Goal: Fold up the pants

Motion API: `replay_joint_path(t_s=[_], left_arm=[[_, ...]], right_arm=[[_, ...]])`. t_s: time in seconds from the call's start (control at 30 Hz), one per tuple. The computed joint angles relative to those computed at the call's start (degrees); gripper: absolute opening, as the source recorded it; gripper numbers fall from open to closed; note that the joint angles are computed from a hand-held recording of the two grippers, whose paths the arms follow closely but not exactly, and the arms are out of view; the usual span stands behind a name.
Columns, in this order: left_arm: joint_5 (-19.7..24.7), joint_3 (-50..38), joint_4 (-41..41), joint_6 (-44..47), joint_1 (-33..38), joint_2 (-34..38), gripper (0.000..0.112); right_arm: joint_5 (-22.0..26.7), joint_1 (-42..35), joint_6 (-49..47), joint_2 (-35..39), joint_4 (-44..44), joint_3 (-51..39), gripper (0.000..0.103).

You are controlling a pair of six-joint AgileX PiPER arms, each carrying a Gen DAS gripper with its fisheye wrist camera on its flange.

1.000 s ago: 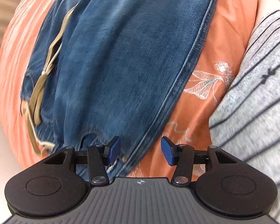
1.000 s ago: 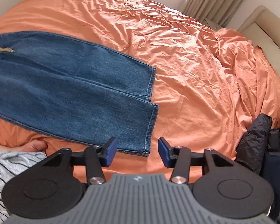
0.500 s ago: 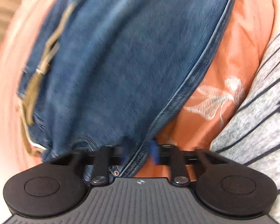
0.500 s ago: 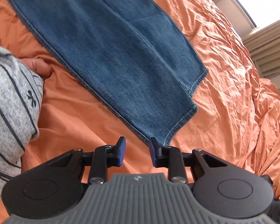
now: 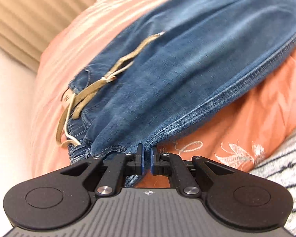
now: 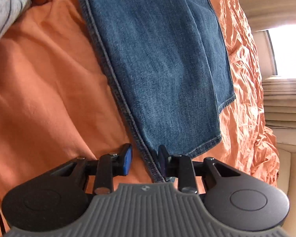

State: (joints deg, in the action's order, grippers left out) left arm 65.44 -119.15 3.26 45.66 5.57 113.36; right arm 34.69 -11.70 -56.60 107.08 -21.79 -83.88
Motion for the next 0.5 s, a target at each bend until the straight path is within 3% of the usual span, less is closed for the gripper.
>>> replay_joint_path(t_s=[0.03, 0.07, 0.27, 0.5], left_arm=[[-1.66, 2.13, 0.53, -1.29, -0.27, -1.04, 0.005], [-3.18, 3.92, 1.01, -1.87, -0.47, -1.87, 0.005], [-7.5, 8.22, 1.35, -6.05, -0.52, -6.49, 0.005], [-8.06, 3.23, -1.03, -2.63, 2.3, -9.02, 0.003]], right_arm=[[-0.79, -0.04, 2.65, -0.19, -1.03, 0.28, 0.007], [-1.66, -0.33, 4.46, -0.6, -0.92, 0.34, 0.004], [-5.66, -1.92, 9.92, -7.51, 4.08, -0.14, 0.0], [-0.66, 0.78, 15.99, -15.6, -0.01, -4.21, 0.0]])
